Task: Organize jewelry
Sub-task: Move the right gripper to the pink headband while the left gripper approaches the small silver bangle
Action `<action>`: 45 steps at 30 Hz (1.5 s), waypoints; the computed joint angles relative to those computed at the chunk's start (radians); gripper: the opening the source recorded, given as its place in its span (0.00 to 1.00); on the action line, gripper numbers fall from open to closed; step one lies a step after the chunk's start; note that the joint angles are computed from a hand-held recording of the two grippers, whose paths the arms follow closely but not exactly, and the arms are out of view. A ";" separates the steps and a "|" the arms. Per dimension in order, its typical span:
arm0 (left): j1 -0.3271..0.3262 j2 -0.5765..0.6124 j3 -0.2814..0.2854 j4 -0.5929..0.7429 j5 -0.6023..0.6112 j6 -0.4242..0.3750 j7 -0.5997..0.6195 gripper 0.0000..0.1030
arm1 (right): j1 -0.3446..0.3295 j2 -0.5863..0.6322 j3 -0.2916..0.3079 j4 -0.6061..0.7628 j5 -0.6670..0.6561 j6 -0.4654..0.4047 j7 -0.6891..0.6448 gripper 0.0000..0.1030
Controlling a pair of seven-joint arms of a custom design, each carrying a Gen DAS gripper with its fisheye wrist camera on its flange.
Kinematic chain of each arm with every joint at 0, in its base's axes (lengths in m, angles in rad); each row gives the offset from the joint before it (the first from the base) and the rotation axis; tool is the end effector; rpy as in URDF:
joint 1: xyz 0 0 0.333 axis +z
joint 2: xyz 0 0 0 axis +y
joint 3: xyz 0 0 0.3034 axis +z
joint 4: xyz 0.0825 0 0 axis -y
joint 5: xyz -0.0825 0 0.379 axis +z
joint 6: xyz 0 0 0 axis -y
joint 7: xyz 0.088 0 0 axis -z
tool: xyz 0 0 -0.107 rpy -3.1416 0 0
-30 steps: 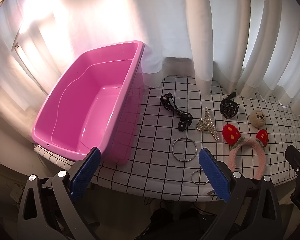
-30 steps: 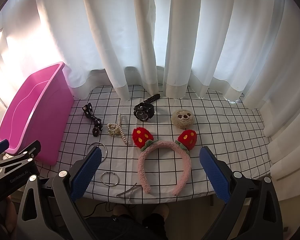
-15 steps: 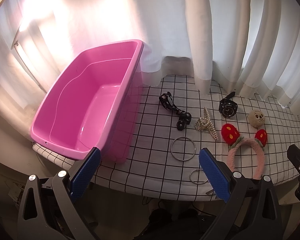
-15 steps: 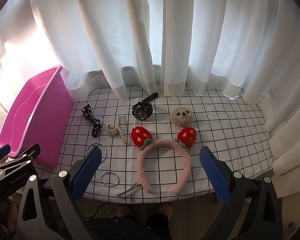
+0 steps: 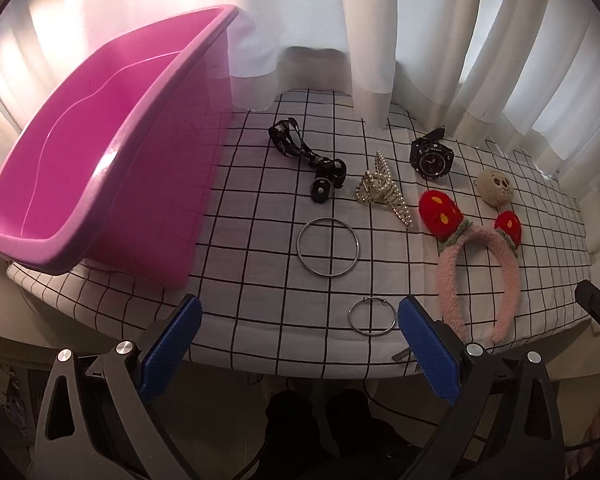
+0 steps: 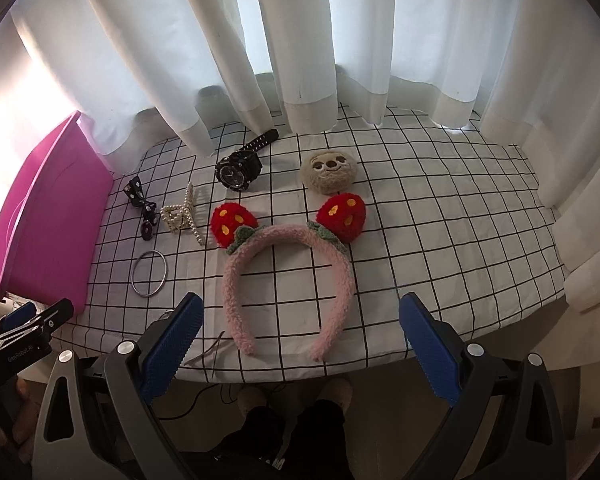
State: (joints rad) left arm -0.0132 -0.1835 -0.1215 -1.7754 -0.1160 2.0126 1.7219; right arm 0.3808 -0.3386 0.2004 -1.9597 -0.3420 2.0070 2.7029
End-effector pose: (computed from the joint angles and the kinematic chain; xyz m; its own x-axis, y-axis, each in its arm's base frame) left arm 0.5244 -0.0842 0.6586 -0.2647 -0.9638 0.0316 -0.8808 0.2283 -0.4148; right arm 0.4068 0.2615 0.6450 -0.4093 -0.9022 -0.1358 -0.7569 0.4189 -0.5016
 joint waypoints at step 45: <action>-0.091 0.014 -0.069 -0.340 0.115 0.379 -0.208 0.95 | -0.090 0.104 -0.101 -0.245 0.067 0.268 -0.323 0.91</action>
